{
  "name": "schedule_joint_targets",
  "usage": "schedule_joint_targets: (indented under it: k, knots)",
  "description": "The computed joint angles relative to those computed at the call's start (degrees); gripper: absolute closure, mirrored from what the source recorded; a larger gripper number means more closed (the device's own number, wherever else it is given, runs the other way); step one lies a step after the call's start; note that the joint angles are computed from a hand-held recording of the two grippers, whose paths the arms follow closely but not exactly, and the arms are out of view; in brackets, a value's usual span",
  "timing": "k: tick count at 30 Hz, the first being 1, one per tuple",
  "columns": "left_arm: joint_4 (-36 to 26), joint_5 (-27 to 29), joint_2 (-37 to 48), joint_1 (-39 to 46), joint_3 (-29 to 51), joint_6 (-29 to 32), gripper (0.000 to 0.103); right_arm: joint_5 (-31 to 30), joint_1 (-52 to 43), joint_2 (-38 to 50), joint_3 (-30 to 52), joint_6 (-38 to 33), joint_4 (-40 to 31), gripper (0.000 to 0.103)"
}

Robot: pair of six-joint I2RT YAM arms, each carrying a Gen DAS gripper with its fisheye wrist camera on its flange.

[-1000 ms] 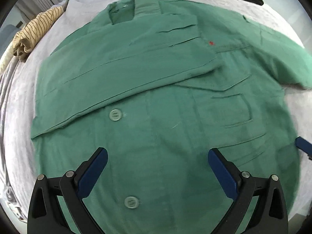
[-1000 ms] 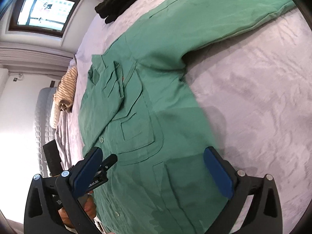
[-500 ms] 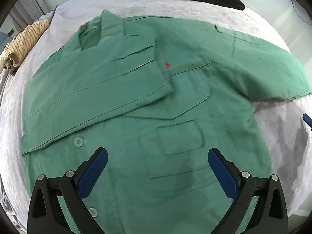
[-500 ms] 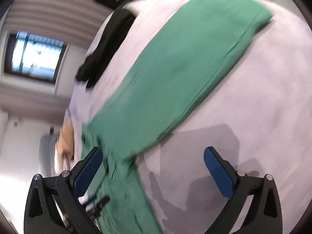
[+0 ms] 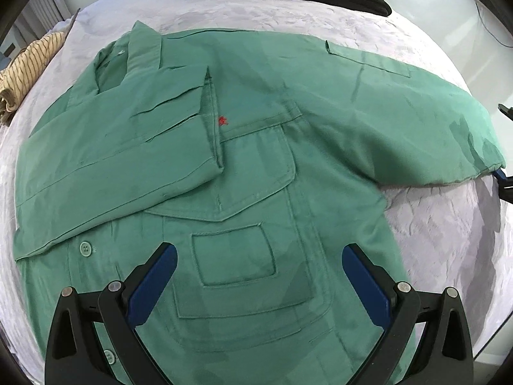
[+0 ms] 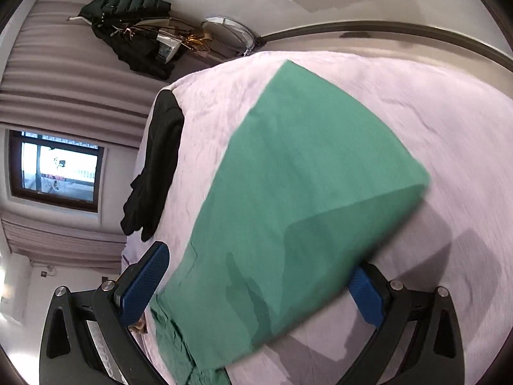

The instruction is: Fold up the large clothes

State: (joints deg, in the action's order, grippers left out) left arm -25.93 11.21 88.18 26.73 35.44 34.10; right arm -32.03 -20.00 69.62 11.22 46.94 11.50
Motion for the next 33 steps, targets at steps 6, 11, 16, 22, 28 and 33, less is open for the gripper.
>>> schedule_joint_targets:
  k: [6, 11, 16, 22, 28, 33]
  knots:
    - [-1.11, 1.10, -0.17, 1.16, 1.16, 0.41, 0.000, -2.84, -1.93, 9.33, 0.89, 6.32, 6.60, 0.099]
    - [-1.67, 3.35, 3.79, 6.99, 5.94, 5.30, 0.000, 0.85, 4.67, -0.75, 1.96, 7.59, 2.62, 0.099]
    - [-1.44, 4.22, 8.93, 13.71, 11.57, 8.50, 0.000, 9.35, 21.91, -4.94, 8.91, 10.83, 0.84, 0.099]
    - [-1.40, 5.55, 16.47, 22.23, 20.30, 11.59, 0.000, 25.30, 51.93, 10.71, 31.28, 4.83, -1.61, 0.099]
    - [-4.86, 6.09, 26.33, 31.34, 33.28, 14.27, 0.000, 30.68, 69.78, 40.01, 62.37, -2.00, -11.81, 0.099]
    - [-7.25, 5.24, 34.35, 36.38, 43.23, 15.75, 0.000, 28.19, 76.57, 64.91, 87.78, -0.72, -23.61, 0.099]
